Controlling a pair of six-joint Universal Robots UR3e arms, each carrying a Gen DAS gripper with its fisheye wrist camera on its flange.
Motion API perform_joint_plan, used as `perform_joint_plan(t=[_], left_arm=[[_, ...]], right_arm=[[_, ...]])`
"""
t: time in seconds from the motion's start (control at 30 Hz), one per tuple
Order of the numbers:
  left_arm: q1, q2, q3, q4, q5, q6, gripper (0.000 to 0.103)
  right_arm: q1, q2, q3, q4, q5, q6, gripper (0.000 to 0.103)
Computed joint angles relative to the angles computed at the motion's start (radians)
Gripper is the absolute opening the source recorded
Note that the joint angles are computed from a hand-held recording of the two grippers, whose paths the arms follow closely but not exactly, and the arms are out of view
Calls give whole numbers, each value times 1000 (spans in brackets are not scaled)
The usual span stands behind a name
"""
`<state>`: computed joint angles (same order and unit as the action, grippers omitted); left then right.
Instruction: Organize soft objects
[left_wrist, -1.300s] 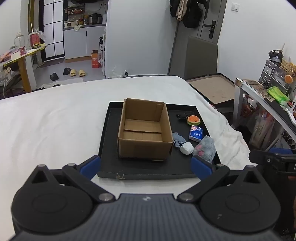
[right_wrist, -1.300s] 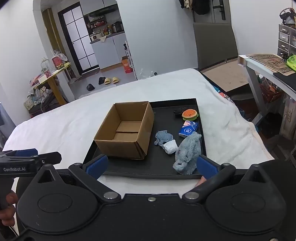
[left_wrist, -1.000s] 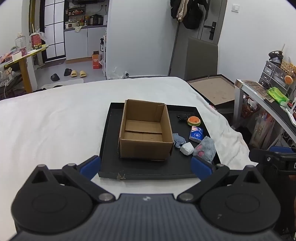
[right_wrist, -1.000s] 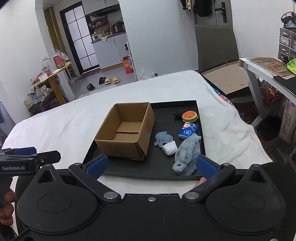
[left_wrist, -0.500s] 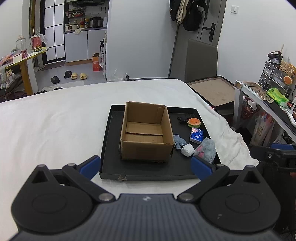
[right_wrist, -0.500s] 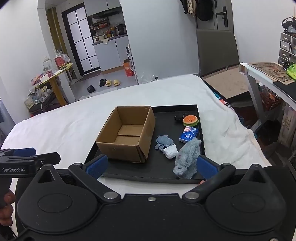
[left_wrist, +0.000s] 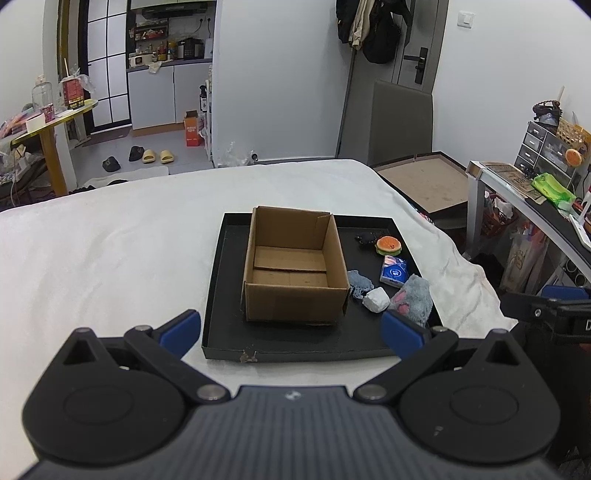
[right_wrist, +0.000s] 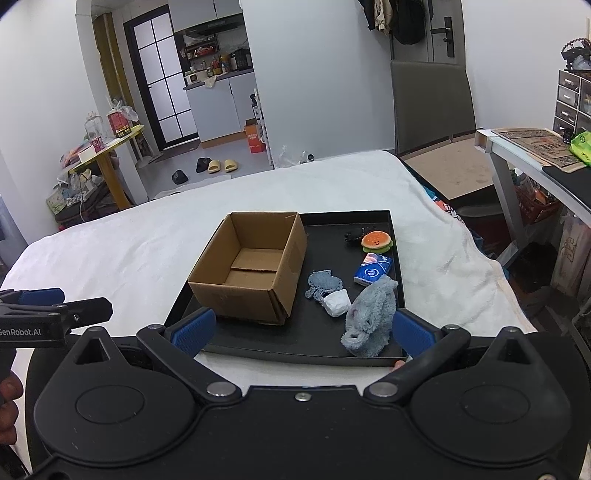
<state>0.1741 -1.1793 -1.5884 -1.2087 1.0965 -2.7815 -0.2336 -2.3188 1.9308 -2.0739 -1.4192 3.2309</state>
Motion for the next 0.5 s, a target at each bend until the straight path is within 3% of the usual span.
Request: perform_joint_plan(t=[0.23, 0.5], left_arm=[[1, 7, -2, -4, -2, 4, 103], [9, 14, -3, -19, -14, 17, 103]], right_arm=[[-65, -41, 5, 51, 48, -32, 103], [-34, -32, 1, 46, 30, -26, 103]])
